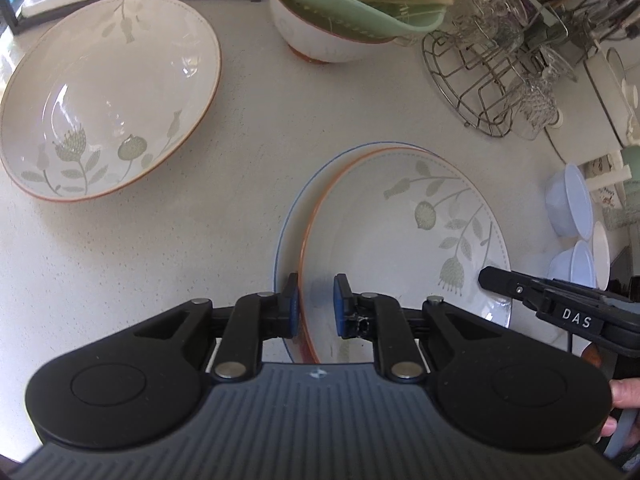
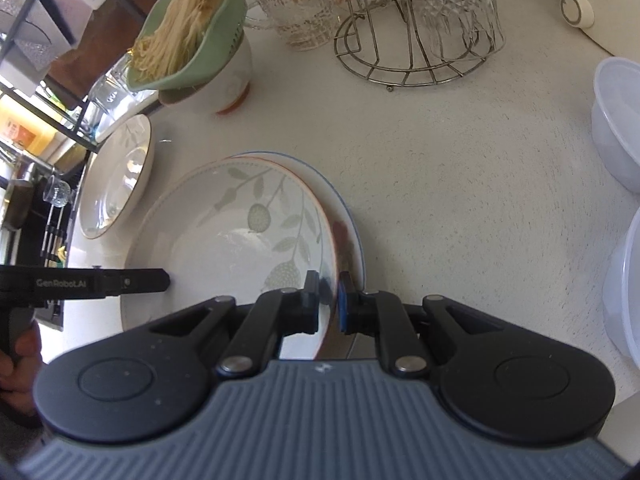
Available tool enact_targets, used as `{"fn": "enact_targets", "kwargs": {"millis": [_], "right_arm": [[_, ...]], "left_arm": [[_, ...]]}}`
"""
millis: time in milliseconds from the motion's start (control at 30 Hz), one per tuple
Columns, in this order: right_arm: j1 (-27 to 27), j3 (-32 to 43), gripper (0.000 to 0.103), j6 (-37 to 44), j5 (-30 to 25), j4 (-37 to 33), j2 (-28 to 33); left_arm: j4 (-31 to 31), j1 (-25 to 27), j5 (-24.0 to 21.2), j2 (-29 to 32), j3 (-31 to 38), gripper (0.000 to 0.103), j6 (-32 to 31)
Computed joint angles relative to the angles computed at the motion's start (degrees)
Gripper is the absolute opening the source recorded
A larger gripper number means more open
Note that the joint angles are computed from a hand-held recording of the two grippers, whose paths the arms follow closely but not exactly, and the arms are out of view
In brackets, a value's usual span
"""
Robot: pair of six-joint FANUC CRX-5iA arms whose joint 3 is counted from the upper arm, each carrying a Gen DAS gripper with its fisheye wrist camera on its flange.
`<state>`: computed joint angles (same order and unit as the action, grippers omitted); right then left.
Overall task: Organize plates and bowls
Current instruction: 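Lower the leaf-pattern plate onto the rose-pattern plate and open both grippers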
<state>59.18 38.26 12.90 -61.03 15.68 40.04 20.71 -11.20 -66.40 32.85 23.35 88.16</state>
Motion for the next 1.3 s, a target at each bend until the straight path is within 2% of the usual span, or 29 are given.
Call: {"fn": "enact_targets", "kwargs": {"millis": [167, 300, 400, 667, 800, 933, 1167, 1300], "right_arm": [[-0.38, 2.22, 0.013, 1.15, -1.68, -1.10, 1.08], [-0.91, 2.97, 0.013, 2.66, -1.74, -2.52, 1.37], [-1.03, 4.29, 0.013, 3.72, -2.64, -3.07, 2.02], [-1.32, 5.48, 0.013, 2.59, -2.72, -3.90, 2.89], [-1.25, 5.04, 0.014, 2.57, -1.71, -3.06, 3.08], [-1.02, 6.20, 0.014, 2.81, -2.28, -1.76, 4.00], [-0.87, 6.13, 0.013, 2.42, -2.54, 0.30, 4.36], [-0.18, 7.60, 0.013, 1.81, -4.66, 2.51, 5.27]], "left_arm": [[-0.18, -0.09, 0.06, 0.06, 0.21, 0.019, 3.80], [0.83, 0.34, -0.32, -0.11, -0.19, 0.025, 5.80], [2.19, 0.89, -3.43, 1.26, 1.57, 0.029, 7.65], [6.54, 3.05, -10.10, 3.76, 4.02, 0.029, 11.23], [9.52, 4.35, -11.73, 3.73, 2.83, 0.029, 13.75], [8.25, 4.66, -13.36, 3.09, 3.11, 0.029, 14.29], [9.08, 4.82, -12.19, 0.94, 0.26, 0.029, 13.17], [7.49, 4.24, -10.74, -0.43, 0.28, 0.029, 11.78]]}}
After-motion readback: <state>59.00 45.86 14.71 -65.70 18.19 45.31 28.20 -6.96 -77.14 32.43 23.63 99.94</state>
